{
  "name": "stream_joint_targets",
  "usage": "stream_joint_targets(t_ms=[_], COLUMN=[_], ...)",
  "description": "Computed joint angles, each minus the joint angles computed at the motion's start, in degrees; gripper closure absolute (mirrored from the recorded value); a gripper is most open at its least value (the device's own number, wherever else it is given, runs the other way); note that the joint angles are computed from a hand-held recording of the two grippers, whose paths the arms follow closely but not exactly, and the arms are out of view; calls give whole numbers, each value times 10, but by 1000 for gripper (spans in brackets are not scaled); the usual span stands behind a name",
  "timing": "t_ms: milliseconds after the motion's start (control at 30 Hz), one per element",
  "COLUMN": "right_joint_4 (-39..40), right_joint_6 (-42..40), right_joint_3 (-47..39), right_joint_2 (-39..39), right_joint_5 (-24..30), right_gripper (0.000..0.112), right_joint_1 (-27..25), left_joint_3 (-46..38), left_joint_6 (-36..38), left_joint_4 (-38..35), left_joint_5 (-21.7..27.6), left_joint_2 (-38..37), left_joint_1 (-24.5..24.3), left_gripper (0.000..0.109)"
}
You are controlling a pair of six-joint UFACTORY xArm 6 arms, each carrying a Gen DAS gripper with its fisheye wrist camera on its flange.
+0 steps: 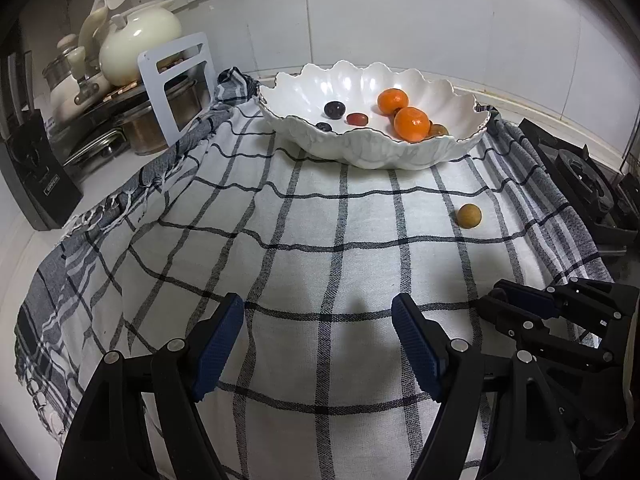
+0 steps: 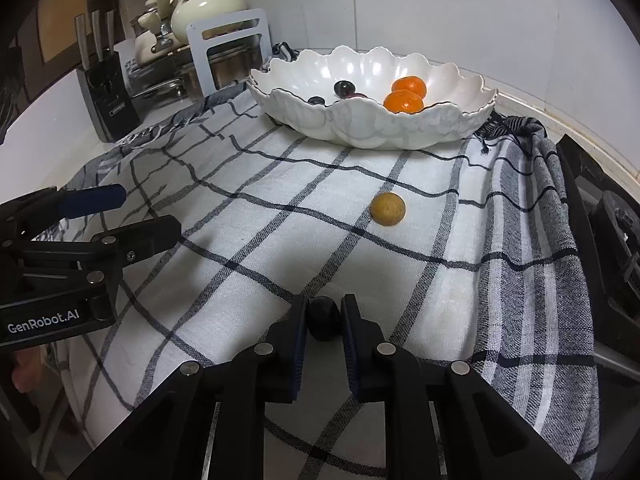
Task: Organize fruits
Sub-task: 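Close the right tool on the dark plum on the cloth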
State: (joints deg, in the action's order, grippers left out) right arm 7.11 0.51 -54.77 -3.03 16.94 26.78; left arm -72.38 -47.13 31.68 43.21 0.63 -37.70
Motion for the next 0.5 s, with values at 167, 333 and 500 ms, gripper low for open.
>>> stream_joint_targets(t_ms=[167, 333, 500], right_joint_4=[37, 47, 53], right_joint_6=[-34, -48, -58], right_joint_3=[4, 3, -2], right_joint_2=[-9, -18, -22], right_joint_5=[-5, -6, -8], right_gripper=[94, 94, 94], right_joint_1=[0, -8, -22], left_joint_3=[-5, -19, -48], left_joint_6=[-12, -23, -36], left_joint_4=[9, 17, 30], left_joint_5=[7, 11, 15], left_joint_2=[1, 9, 28], left_joint_1=[-5, -11, -20], left_gripper=[32, 32, 32])
